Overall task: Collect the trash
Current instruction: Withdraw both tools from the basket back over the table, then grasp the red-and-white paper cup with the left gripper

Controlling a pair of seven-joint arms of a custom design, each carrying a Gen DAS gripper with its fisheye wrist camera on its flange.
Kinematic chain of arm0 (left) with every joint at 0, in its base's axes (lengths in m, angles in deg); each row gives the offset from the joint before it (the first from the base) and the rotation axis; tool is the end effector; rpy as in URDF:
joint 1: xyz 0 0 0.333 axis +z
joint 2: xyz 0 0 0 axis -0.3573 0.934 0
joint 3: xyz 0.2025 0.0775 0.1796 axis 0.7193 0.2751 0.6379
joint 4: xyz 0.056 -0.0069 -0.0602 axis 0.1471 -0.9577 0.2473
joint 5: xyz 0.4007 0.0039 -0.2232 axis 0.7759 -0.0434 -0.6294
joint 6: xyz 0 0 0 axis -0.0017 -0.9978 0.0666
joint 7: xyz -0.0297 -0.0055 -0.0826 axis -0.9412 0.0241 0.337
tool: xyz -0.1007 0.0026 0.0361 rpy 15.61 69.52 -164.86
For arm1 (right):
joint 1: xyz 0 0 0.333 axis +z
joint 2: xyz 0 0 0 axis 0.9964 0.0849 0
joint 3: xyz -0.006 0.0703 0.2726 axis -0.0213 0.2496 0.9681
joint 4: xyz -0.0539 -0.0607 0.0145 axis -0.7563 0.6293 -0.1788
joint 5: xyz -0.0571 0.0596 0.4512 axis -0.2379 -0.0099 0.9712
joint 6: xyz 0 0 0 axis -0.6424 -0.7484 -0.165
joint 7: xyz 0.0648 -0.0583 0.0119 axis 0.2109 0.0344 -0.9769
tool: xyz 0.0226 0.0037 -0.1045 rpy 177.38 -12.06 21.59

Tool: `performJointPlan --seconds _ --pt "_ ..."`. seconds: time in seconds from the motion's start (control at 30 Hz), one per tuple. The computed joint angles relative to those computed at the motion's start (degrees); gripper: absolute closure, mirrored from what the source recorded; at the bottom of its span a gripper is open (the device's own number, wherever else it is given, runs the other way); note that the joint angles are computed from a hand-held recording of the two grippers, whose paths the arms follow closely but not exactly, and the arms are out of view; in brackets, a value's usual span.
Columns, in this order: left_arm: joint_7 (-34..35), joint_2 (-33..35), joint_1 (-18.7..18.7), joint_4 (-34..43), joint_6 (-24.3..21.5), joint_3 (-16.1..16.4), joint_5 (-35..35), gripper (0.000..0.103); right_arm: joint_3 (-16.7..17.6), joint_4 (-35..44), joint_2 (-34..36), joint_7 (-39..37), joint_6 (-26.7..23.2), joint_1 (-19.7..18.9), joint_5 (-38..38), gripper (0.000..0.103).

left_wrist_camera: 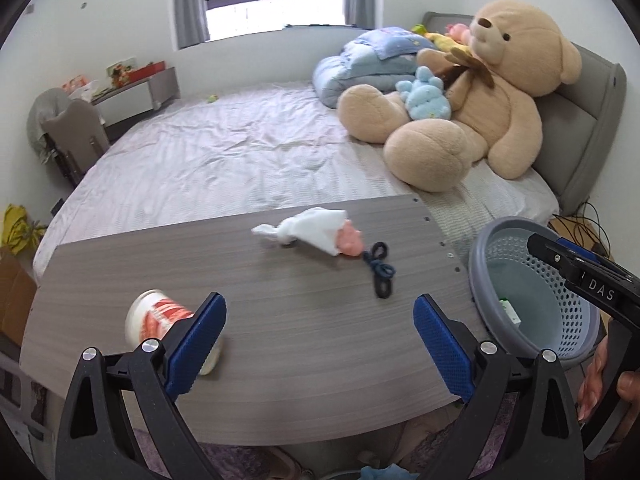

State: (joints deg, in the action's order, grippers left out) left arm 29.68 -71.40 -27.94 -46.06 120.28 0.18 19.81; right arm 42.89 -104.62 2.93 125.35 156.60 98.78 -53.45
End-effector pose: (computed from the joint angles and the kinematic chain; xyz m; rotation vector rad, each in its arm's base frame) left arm 0.5082 -0.2529 0.5221 -1.9020 1.5282 -0.6238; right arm 0.6002 0.0963 0.5026 -1.8254 1.4607 -0.3663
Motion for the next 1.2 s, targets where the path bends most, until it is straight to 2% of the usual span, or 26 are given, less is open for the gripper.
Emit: performJointPlan --seconds 0.17,0.33,0.63,0.73,0.97,1.2 --pt "-2.82 -7.09 0.89 -5.52 -2.66 0.31 -0.83 0.01 0.37 0.49 -0.21 -4.97 -0.75 2.49 4.17 0.037" --pt "-4.7 -13.47 1.82 -11.1 -6.65 0.93 -4.4 0.009 1.22 0.66 -0.05 -6.61 -2.03 3.73 5.62 0.037" --pt "-7.8 -18.36 3.73 -16.9 -10.37 1.87 -9.58 0.009 2.31 1.06 0.15 -6.49 -2.49 4.67 4.6 0.037" --pt "-9.15 -17.74 4.64 -16.9 -9.78 2.08 -10.55 0.009 2.31 2.02 0.78 -6.11 -2.61 4.58 4.27 0.037" --pt "-11.28 -11.8 6.0 -13.27 -8.07 3.41 -12.98 0.009 2.8 4.18 2.61 -3.72 -2.26 3.31 1.14 0.037" --pt "-13.69 -4.67 6.9 -7.9 -7.59 3.72 -12.45 0.009 3.01 6.57 4.69 -2.63 -2.48 2.37 -0.71 0.037"
